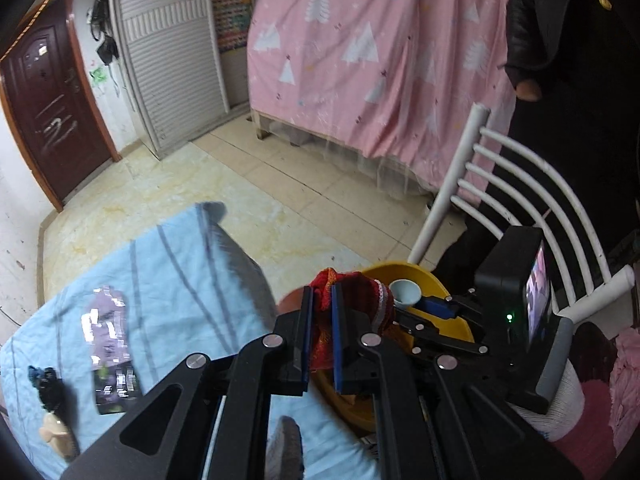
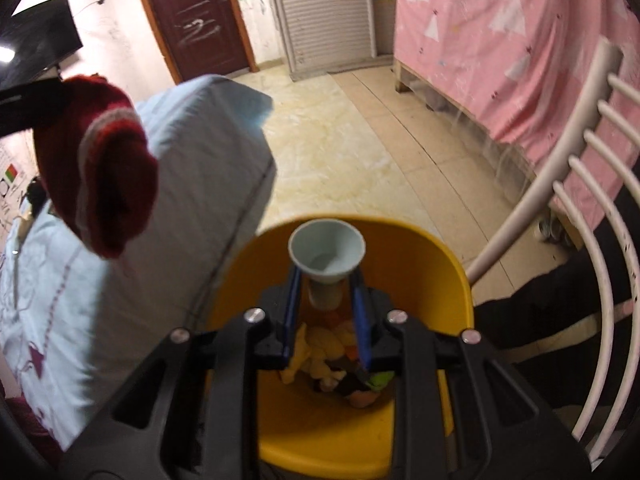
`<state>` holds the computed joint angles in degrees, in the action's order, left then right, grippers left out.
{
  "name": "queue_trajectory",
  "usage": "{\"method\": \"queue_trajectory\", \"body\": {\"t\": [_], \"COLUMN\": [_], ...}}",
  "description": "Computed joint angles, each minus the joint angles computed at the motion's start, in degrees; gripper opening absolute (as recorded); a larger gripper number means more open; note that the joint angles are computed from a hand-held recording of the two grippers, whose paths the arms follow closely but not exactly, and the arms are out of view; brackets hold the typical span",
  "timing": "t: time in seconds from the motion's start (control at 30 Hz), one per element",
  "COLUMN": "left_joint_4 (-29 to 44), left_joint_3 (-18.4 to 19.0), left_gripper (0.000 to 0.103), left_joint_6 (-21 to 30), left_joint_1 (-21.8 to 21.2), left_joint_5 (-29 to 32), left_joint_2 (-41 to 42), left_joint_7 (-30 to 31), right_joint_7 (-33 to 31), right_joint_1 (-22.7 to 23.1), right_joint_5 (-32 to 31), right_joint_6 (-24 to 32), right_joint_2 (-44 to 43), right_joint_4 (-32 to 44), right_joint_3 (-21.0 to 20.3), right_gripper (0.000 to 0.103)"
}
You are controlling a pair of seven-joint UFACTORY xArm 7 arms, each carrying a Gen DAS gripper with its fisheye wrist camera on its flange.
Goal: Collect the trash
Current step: 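Carry red hat and white cup to the yellow bin and open both tools, then move both tools back over the bed toward the blue yarn and snack packet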
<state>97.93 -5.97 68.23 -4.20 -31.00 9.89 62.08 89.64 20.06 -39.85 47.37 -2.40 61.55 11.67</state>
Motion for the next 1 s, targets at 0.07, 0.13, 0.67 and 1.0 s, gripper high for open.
{"method": "queue_trajectory", "body": {"t": [0.07,0.13,0.67,1.0], "left_joint_4": [-1.79,-3.03,-2.63,5.90], "left_joint_3": [-0.45,-0.63,0.07,1.22], "left_gripper": [0.000,0.000,0.049,0.049], "left_joint_6": [-0.72,-0.99,2.58,5.05], "left_joint_1": [-0.97,-1.50,-1.00,4.02], "left_joint_5": [1.17,1.65,1.76,-1.52], "left_joint_2": [-0.44,-0.68,0.16,3.88], "left_joint_7": [-0.38,-0.26,0.68,1.87], "right_joint_7": [0.72,1.54,3.62,-1.69], "right_joint_1": [-0.14,-0.37,-0.93,2.15], "right_joint_5": [0.59,1.35,2.09,-0.20], "right_joint_6": [-0.50,-1.10,0.56,7.41], "right_joint_2": [-0.75,-1.61,-2.74,3.61], "right_joint_4": [-1.63,-3.47,-4.23,8.49], "right_joint_3": [-0.09,-0.06,1.59,1.34], "right_gripper": [0.023,0.023,0.050,0.052]}}
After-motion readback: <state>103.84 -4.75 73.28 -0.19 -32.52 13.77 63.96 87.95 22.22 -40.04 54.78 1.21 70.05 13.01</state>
